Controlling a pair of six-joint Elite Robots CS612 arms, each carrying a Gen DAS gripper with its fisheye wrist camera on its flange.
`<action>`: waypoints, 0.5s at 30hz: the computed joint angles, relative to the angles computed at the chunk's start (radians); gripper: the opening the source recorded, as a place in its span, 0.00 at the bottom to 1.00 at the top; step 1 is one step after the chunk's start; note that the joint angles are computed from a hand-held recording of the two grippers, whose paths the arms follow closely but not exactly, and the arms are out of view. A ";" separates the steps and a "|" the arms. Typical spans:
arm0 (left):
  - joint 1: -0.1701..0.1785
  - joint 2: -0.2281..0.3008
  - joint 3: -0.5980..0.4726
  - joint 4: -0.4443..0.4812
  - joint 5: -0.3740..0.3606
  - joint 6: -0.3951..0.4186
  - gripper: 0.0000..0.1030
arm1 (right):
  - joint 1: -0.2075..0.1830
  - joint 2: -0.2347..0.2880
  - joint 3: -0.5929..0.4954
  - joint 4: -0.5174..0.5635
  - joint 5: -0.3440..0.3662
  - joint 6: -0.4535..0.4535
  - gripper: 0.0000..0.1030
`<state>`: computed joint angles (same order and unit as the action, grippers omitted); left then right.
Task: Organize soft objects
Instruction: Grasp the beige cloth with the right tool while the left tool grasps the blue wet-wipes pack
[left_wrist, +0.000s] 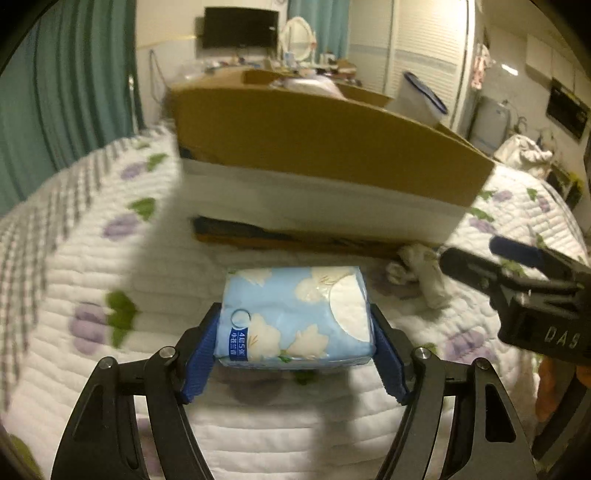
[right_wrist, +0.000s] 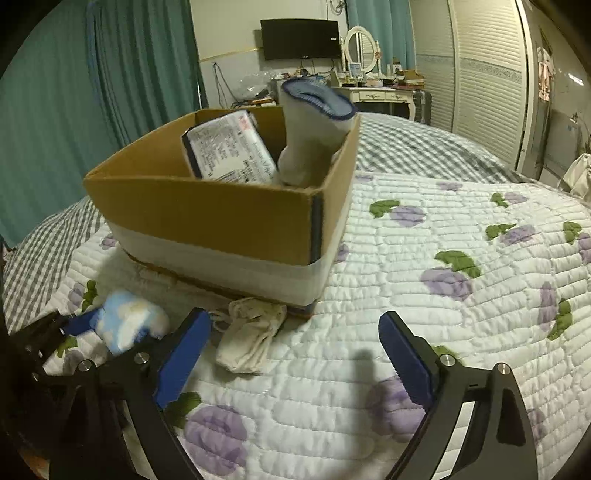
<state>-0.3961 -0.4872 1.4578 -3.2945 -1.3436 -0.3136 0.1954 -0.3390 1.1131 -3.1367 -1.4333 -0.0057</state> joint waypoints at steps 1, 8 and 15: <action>0.004 -0.001 0.000 0.004 0.012 0.000 0.71 | 0.002 0.002 -0.003 0.007 0.003 -0.003 0.88; 0.011 0.003 0.005 -0.004 0.069 0.004 0.71 | 0.015 0.026 -0.051 0.084 0.024 -0.047 0.73; 0.011 0.003 -0.001 0.008 0.064 0.006 0.71 | 0.021 0.031 -0.061 0.124 0.020 -0.080 0.32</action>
